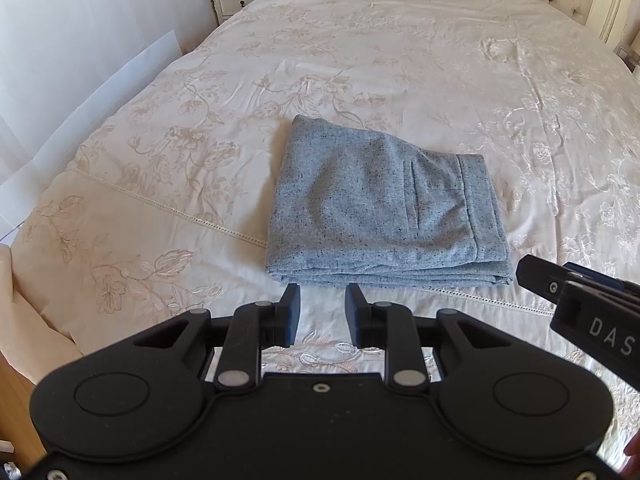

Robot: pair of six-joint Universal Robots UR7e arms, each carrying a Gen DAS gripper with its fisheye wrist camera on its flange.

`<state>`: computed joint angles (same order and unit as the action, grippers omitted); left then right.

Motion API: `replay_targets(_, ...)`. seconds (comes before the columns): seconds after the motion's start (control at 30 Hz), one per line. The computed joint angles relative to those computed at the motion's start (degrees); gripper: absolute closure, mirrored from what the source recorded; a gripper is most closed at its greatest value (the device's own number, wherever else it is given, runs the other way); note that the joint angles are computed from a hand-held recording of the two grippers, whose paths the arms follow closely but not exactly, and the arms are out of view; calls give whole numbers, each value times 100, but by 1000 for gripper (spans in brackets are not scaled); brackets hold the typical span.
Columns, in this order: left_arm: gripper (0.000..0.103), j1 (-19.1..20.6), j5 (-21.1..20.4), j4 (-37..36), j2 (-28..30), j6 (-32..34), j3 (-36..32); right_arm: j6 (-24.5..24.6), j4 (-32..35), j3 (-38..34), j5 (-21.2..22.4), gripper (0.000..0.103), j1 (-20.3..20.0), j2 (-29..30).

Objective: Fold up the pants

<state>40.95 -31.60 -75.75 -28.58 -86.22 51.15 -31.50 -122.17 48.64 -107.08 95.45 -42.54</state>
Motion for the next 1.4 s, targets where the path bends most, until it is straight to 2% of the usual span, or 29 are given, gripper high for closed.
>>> replay_targets(1.4,68,57,-61,299,142,-16,-272,76,95,-78,-86,61,8,84)
